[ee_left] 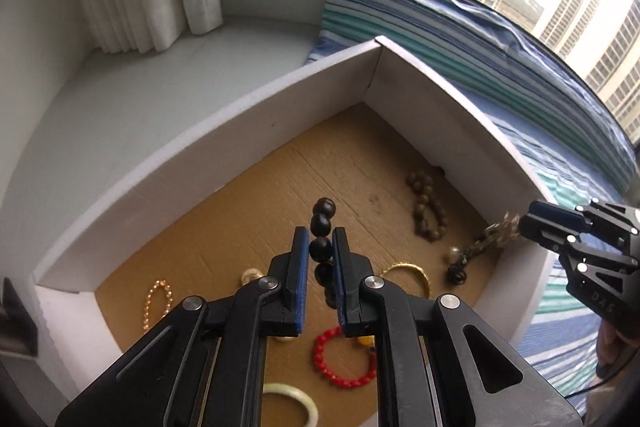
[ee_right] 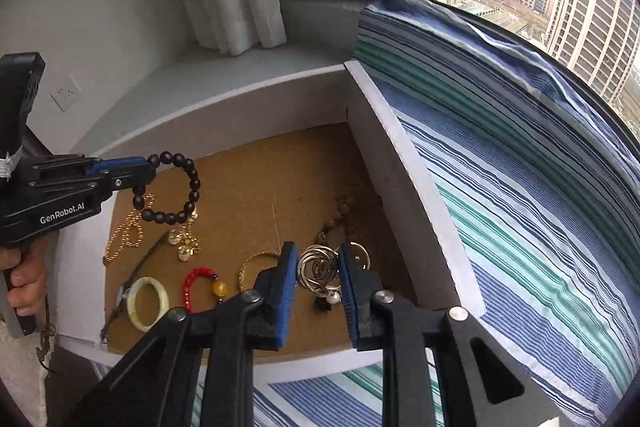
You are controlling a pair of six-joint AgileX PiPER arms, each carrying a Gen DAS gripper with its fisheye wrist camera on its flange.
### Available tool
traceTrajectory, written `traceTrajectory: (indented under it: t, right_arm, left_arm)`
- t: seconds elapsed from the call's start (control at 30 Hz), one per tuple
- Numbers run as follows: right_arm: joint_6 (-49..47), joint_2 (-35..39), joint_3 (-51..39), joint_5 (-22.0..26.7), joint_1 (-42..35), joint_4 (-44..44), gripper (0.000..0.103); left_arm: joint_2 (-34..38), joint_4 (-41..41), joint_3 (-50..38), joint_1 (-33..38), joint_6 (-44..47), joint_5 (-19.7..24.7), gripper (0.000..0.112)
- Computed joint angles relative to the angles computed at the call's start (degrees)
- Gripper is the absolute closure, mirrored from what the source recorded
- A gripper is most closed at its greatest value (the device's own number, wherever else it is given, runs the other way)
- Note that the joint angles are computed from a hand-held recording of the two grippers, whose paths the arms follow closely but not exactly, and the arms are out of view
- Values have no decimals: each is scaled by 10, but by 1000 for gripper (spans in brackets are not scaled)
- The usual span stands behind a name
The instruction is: Organize jewelry
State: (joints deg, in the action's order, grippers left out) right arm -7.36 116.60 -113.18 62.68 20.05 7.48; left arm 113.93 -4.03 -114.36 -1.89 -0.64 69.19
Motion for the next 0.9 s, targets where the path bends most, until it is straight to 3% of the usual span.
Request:
traceTrajectory:
  t: [0.07,0.1,0.13,0.17,0.27,0.33,0.43,0.6,0.67,0.77,0.9]
  right_arm:
    - [7,19,-9,-12,0,-17,80]
    - [15,23,-9,-19,2,-31,66]
    - [24,22,-6,-30,1,-41,58]
    - [29,12,7,-45,-2,-40,51]
    - [17,-28,48,-63,-11,-17,51]
    - [10,-66,87,-78,-6,-18,49]
    - [3,-125,154,-101,6,-21,35]
    - [6,-223,261,-129,26,-8,34]
    - [20,-251,288,-132,42,-17,34]
    - [18,-290,327,-141,58,-11,34]
    - [44,-329,360,-145,92,-43,34]
  left_arm:
    - [8,22,5,-6,-23,-17,80]
    - [1,36,18,-10,-34,-33,58]
    - [-13,52,42,-13,-45,-57,42]
    - [-35,72,73,-19,-57,-84,38]
    - [-107,139,155,-39,-84,-135,28]
    - [-166,191,215,-55,-126,-163,14]
    - [-262,242,301,-76,-198,-187,11]
    - [-421,200,420,-70,-235,-217,10]
    - [-466,204,450,-71,-273,-209,10]
    - [-516,283,481,-106,-362,-170,10]
    - [-542,420,491,-202,-465,-65,10]
